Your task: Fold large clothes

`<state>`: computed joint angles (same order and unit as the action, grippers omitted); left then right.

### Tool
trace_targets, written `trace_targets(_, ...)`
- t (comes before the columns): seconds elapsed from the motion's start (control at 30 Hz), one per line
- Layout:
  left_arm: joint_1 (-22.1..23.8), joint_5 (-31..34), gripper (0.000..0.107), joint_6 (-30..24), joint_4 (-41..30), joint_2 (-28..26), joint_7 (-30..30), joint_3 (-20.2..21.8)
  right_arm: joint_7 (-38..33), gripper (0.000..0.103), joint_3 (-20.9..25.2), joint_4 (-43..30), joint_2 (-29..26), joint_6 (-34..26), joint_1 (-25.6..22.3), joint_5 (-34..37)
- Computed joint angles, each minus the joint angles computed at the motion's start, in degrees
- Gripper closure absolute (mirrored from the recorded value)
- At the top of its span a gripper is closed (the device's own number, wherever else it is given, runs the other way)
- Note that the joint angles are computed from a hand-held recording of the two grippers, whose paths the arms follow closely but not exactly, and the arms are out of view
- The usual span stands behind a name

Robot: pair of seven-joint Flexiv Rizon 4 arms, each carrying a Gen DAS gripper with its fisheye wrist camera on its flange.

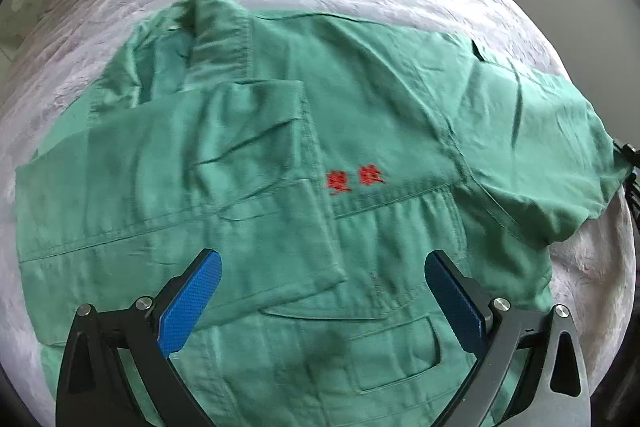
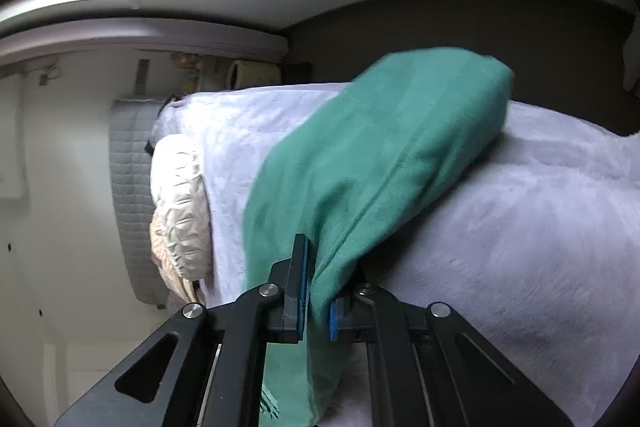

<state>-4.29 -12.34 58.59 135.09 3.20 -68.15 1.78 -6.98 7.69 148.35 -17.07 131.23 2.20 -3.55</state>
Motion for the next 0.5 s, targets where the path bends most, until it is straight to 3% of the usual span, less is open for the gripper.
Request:
trace_targets(0.1, 1.09, -0.18, 0.005, 1.45, 0.83, 0.81, 1.46, 1.28, -3.5, 0.094, -0.52, -2.05, 2.75, -2.99, 1.43, -1.83)
trace_targets(0.27, 3.15, -2.23, 0.005, 4.79, 1.62, 0.02, 5.27, 2.62, -9.53, 0.094, 0.41, -8.01, 7.76, -13.0, 3.54, -8.23)
trace_targets(0.4, 5.11, -3.43, 0.005, 6.91, 1.56, -0.53, 8.6, 3.71, -14.55, 0.094, 2.29, -15.65, 6.55, -18.7, 7.1, -12.52)
trace_targets(0.5, 6.87, -4.26, 0.005, 7.7, 2.32, -0.2, 10.11, 4.88, -17.58, 0.094, 7.37, -23.29, 2.62, -24.07, 6.98, -19.8)
